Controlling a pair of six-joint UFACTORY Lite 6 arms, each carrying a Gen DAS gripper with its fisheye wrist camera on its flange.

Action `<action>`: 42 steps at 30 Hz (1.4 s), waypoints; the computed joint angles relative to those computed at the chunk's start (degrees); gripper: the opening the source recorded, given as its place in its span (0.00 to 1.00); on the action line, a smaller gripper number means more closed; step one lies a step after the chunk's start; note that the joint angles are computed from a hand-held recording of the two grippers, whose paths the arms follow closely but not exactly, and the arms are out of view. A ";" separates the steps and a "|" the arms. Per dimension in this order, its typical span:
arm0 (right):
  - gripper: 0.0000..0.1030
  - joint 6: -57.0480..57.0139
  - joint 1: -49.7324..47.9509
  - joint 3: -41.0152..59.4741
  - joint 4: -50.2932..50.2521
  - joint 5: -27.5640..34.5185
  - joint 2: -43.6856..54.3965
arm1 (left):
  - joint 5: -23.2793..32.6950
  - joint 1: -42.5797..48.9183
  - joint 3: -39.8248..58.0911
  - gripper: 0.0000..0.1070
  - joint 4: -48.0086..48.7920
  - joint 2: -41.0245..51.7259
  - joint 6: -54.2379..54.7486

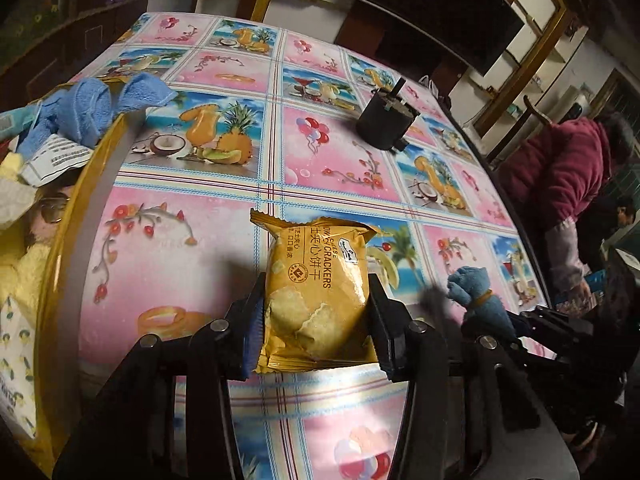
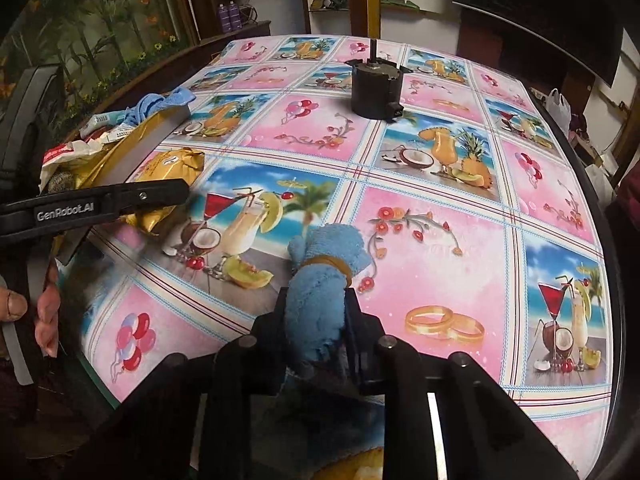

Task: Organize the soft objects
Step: 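Grasp the yellow cracker packet with the left gripper while the right grasps the blue knit cloth, then carry the cracker packet into the foam box and release while the right drops the blue cloth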

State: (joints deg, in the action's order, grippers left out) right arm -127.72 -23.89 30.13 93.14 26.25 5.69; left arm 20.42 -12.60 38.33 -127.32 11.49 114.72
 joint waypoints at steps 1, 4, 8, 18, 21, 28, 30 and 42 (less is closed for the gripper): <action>0.22 0.96 0.30 -0.35 -0.55 0.45 -0.87 | 1.50 1.64 -2.34 0.42 2.45 -2.88 -2.02; 0.22 5.71 2.55 -0.78 -3.28 1.00 -3.23 | 6.68 8.25 -8.91 0.42 12.10 -11.99 -9.63; 0.22 11.80 8.60 -1.18 -5.12 0.37 -6.52 | 13.26 20.72 -15.98 0.42 28.83 -26.95 -22.20; 0.22 28.33 31.50 5.22 -7.53 -2.62 -7.36 | 27.61 55.97 -16.95 0.42 45.32 -37.00 -25.48; 0.22 32.75 36.83 9.74 -8.11 -3.20 -4.24 | 29.06 62.64 -14.59 0.42 44.51 -29.68 -21.03; 0.22 41.27 47.28 19.41 -10.68 -5.10 3.41 | 28.00 67.68 -10.34 0.42 40.53 -16.45 -14.10; 0.22 42.88 49.71 21.90 -11.28 -6.55 5.78 | 25.98 67.05 -9.51 0.42 38.58 -13.99 -12.32; 0.22 70.30 56.54 44.36 -32.63 -8.99 27.95 | 15.84 59.85 -11.72 0.68 16.61 -8.86 7.59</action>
